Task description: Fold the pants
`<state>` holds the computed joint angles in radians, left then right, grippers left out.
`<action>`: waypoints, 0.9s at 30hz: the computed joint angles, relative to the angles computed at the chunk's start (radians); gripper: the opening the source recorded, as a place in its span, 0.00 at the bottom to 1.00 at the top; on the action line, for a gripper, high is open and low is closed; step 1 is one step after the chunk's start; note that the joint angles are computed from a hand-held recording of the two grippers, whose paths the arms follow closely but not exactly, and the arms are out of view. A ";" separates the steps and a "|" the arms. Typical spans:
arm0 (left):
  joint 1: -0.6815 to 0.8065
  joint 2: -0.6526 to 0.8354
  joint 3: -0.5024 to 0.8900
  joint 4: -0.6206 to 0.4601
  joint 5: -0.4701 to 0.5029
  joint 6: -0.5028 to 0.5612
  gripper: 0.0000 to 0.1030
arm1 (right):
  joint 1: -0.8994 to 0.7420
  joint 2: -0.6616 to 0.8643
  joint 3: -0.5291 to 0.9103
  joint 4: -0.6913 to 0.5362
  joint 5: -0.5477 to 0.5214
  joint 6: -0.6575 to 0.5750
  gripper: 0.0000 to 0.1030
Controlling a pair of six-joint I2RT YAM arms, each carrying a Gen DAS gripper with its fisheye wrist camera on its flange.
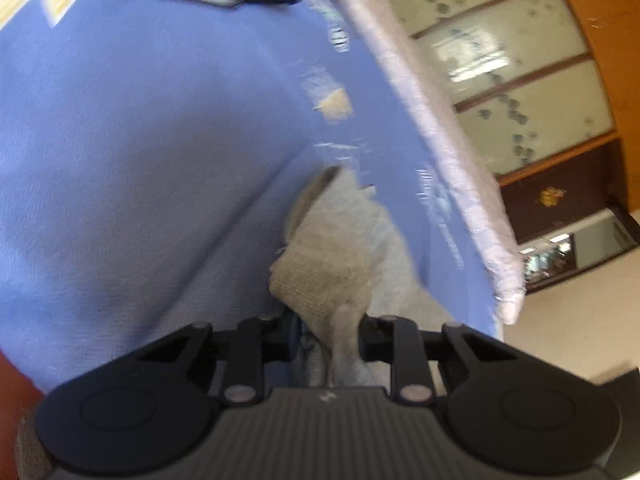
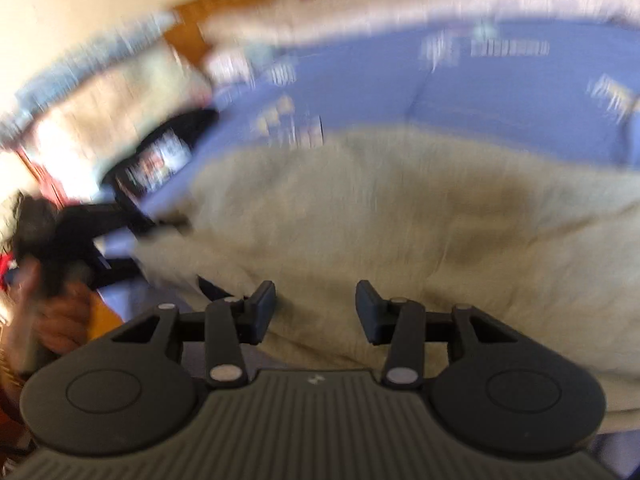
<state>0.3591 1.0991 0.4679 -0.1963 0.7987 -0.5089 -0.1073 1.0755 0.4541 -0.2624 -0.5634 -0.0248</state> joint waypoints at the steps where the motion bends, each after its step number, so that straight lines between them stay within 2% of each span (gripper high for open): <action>1: -0.011 -0.036 0.004 -0.001 0.012 -0.013 0.21 | 0.032 0.039 -0.003 0.025 0.046 0.008 0.45; 4: -0.087 -0.146 0.028 -0.002 0.011 -0.042 0.21 | 0.041 0.023 0.021 -0.009 0.057 -0.034 0.45; 7: -0.235 -0.253 0.060 -0.020 -0.072 -0.039 0.21 | -0.082 0.011 0.047 -0.050 -0.095 -0.043 0.45; 11: -0.613 -0.313 0.099 -0.033 -0.385 0.042 0.21 | -0.314 0.021 0.100 -0.058 -0.301 0.031 0.46; 14: -0.877 -0.241 0.119 0.002 -0.571 0.084 0.23 | -0.468 0.087 0.157 -0.084 -0.435 0.068 0.47; 17: -1.086 -0.122 0.140 0.035 -0.708 0.128 0.32 | -0.559 0.148 0.184 -0.121 -0.475 0.055 0.55; 19: -1.185 -0.042 0.167 0.017 -0.787 0.170 0.39 | -0.584 0.187 0.187 -0.142 -0.471 0.042 0.55; 21: -1.234 -0.011 0.186 -0.013 -0.816 0.191 0.49 | -0.576 0.212 0.172 -0.149 -0.457 0.047 0.55; 23: -1.247 -0.075 0.179 -0.038 -0.808 0.215 0.59 | -0.579 0.227 0.156 -0.164 -0.450 0.038 0.55; 25: -1.236 -0.180 0.160 -0.068 -0.803 0.248 0.66 | -0.559 0.215 0.136 -0.132 -0.447 0.081 0.55; 27: -1.203 -0.281 0.135 -0.100 -0.814 0.269 0.80 | -0.579 0.222 0.159 -0.163 -0.467 0.064 0.55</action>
